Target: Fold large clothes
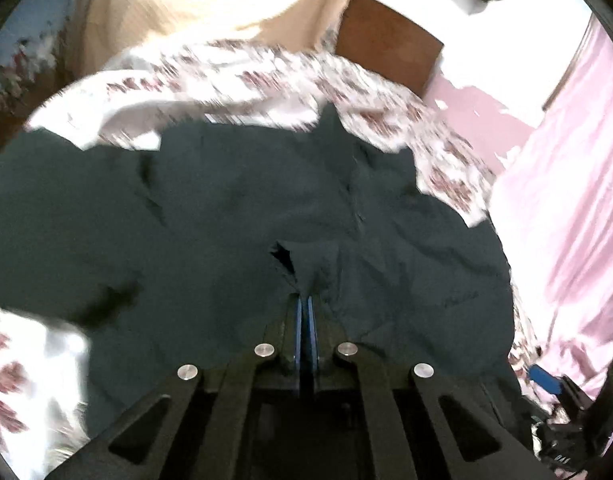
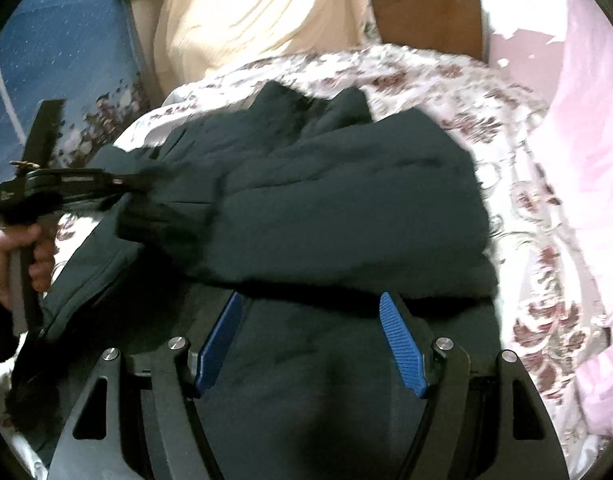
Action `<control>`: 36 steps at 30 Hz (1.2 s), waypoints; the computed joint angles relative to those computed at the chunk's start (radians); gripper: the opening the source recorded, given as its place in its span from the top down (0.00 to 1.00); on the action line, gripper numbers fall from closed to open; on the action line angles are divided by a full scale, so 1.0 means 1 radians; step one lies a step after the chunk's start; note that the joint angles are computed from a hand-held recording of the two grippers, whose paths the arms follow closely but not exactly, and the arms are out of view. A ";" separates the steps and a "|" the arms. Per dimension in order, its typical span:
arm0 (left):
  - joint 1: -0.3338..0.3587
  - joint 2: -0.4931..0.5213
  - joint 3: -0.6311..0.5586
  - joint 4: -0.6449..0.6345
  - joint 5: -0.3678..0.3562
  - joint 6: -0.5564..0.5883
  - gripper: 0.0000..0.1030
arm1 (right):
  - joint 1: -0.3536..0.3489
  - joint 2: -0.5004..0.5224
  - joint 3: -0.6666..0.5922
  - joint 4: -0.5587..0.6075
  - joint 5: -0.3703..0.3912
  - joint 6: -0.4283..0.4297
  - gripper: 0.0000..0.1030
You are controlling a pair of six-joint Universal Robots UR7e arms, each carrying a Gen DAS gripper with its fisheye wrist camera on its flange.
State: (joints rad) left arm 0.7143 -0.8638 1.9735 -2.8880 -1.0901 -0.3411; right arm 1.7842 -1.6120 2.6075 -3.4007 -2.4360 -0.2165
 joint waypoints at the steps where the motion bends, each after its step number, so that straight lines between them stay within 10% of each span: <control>1: 0.000 -0.012 -0.001 0.001 0.035 0.007 0.96 | -0.001 0.000 0.000 -0.040 -0.013 -0.025 0.35; 8: 0.039 -0.013 -0.038 0.080 0.114 0.047 0.96 | -0.084 0.076 -0.066 -0.252 -0.032 -0.154 0.35; 17: 0.066 0.057 -0.025 0.077 0.172 0.069 0.95 | -0.327 0.203 -0.152 -0.167 0.042 -0.085 0.35; 28: 0.086 -0.001 0.006 0.083 0.114 -0.019 0.88 | -0.268 0.243 -0.156 -0.223 0.001 -0.073 0.28; 31: 0.083 -0.058 0.038 0.114 0.133 -0.064 0.73 | -0.201 0.265 -0.153 -0.255 -0.011 -0.068 0.26; 34: 0.085 -0.125 0.090 0.081 0.155 -0.111 0.23 | -0.130 0.308 -0.172 -0.245 -0.009 -0.076 0.24; 36: 0.084 -0.172 0.131 0.040 0.201 -0.144 0.17 | -0.079 0.356 -0.194 -0.246 0.000 -0.081 0.24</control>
State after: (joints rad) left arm 0.7979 -1.0356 2.1049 -2.8482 -0.8890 -0.4848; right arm 1.7047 -1.2556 2.4138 -3.6470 -2.4364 -0.2976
